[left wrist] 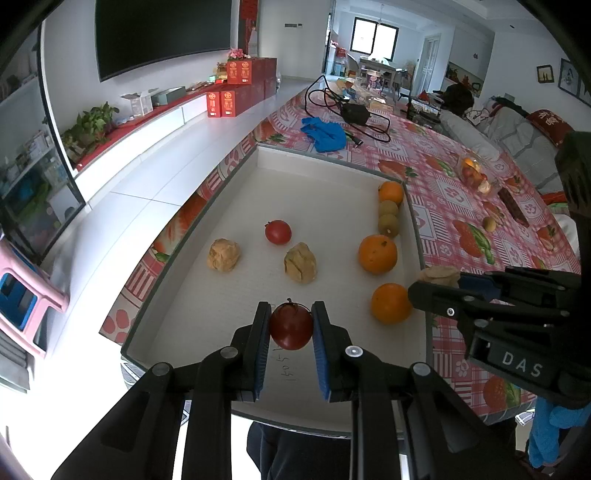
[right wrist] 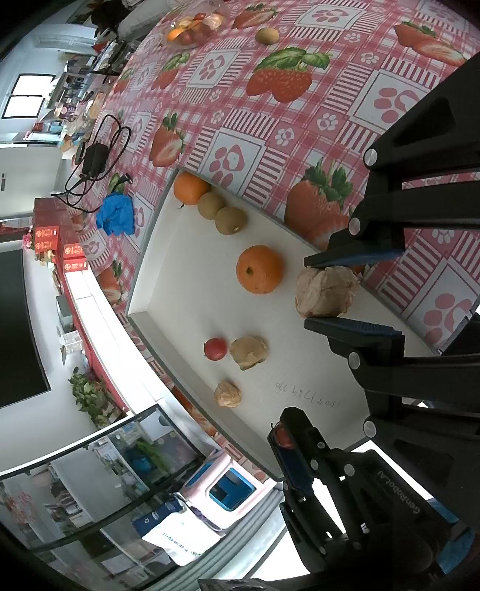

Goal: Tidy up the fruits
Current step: 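Hold the red fruit and beige fruit above the tray with both tools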

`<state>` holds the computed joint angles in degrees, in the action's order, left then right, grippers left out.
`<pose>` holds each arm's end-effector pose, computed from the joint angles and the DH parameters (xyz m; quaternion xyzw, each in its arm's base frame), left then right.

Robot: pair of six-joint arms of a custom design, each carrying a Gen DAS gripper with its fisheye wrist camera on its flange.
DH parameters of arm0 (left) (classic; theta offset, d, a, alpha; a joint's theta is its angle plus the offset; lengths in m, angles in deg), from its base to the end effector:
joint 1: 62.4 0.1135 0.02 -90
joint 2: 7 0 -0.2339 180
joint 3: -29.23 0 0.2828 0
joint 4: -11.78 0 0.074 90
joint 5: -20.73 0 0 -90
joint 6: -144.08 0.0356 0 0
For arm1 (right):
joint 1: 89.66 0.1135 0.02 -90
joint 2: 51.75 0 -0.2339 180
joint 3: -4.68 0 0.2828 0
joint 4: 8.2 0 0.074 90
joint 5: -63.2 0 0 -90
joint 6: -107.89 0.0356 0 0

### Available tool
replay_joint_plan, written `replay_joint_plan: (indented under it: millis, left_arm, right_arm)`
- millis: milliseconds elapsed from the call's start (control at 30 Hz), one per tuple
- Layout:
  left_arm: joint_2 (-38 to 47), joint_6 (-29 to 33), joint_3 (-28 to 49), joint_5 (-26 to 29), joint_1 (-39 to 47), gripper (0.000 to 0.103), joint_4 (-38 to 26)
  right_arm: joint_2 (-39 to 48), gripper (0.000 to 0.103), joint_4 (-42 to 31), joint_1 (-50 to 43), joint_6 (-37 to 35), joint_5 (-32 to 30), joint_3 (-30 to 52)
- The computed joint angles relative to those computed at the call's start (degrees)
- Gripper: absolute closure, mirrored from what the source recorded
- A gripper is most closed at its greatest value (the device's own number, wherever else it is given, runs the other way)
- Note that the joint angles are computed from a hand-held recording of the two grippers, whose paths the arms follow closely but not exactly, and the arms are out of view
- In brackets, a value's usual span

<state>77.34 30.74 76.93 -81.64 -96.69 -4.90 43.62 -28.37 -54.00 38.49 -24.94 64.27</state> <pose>0.2429 -0.1564 0.0903 0.0563 0.9426 -0.0612 0.3234 0.2710 0.1930 0.0902 -0.1206 0.9484 0.1243 0.2655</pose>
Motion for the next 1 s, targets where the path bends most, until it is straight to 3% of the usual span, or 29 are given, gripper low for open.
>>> replay_joint_plan:
  millis: [1000]
  left_arm:
    - [1.0,-0.4,0.6,0.9,0.8,0.079,1.1]
  right_arm:
    - [3.2,0.076,-2.5,0.6,-1.3,0.6,3.8]
